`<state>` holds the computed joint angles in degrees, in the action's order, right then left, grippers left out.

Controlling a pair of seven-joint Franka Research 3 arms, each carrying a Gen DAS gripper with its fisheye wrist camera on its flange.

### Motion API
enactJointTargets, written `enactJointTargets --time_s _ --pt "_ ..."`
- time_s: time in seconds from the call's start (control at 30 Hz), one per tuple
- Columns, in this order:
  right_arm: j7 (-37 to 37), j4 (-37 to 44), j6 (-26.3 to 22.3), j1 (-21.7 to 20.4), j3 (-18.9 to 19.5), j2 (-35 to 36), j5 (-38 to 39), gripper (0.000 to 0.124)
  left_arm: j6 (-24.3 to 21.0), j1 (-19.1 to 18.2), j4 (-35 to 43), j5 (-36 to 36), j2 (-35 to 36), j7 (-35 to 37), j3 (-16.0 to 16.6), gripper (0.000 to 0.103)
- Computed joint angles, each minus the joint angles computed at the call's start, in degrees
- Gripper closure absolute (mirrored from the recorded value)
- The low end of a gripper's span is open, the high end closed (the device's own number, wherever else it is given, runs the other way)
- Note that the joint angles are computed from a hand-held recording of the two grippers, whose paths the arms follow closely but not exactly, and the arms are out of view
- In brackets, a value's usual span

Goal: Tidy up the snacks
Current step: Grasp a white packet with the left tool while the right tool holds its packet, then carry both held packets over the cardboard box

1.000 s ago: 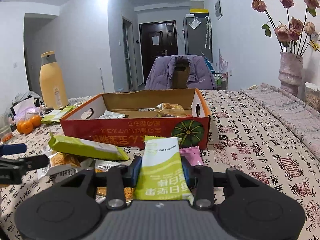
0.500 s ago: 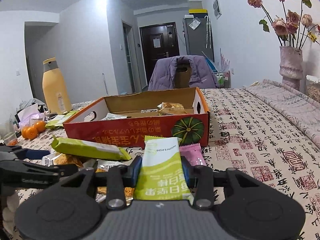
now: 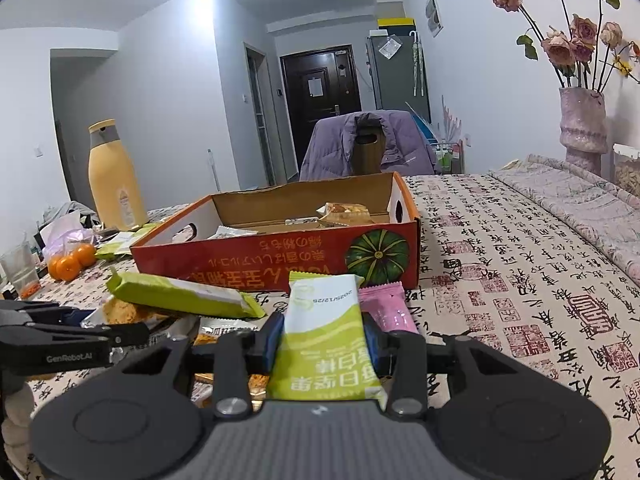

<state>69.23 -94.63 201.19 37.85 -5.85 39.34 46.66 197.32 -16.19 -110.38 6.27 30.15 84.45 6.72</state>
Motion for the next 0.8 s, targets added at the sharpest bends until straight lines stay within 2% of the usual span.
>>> enactJointTargets --time_s 0.1,0.17,0.2,0.23,0.27,0.5,0.67,0.8 --pt "0.0 -0.3 0.5 -0.5 0.7 -0.2 -0.5 0.085 2.0 -0.7 -2.0 -0.9 -1.1 0.4 0.6 0.067" --pt "-0.1 -0.5 0.9 -0.5 0.9 -0.4 -0.4 0.085 3.5 -0.7 -3.4 -1.8 -1.9 1.0 0.5 0.068" --pt "-0.1 -0.6 1.1 -0.6 1.0 -0.4 -0.4 0.085 4.2 -0.2 -4.1 -2.0 -2.3 1.2 0.0 0.076" --pt "-0.3 -0.6 1.1 -0.7 1.1 -0.4 -0.3 0.085 4.6 0.1 -4.6 -2.3 -2.6 1.5 -0.4 0.088" --pt "-0.4 -0.7 1.2 -0.8 1.3 -0.5 -0.3 0.085 4.5 1.6 -4.9 -1.7 -3.0 1.3 -1.8 0.09" --pt "-1.1 -0.9 1.6 -1.1 2.0 -0.7 0.1 0.085 6.7 2.9 -7.2 -3.9 -4.1 2.0 -3.0 0.09" --pt "-1.7 -1.1 2.1 -1.0 2.2 -1.0 0.6 0.085 9.3 5.5 -9.7 -3.2 -5.8 1.4 -5.3 0.09" --pt "-2.0 -1.5 2.8 -1.6 3.2 -1.2 0.3 0.085 11.0 5.4 -10.9 -4.8 -6.9 2.3 -5.5 0.09"
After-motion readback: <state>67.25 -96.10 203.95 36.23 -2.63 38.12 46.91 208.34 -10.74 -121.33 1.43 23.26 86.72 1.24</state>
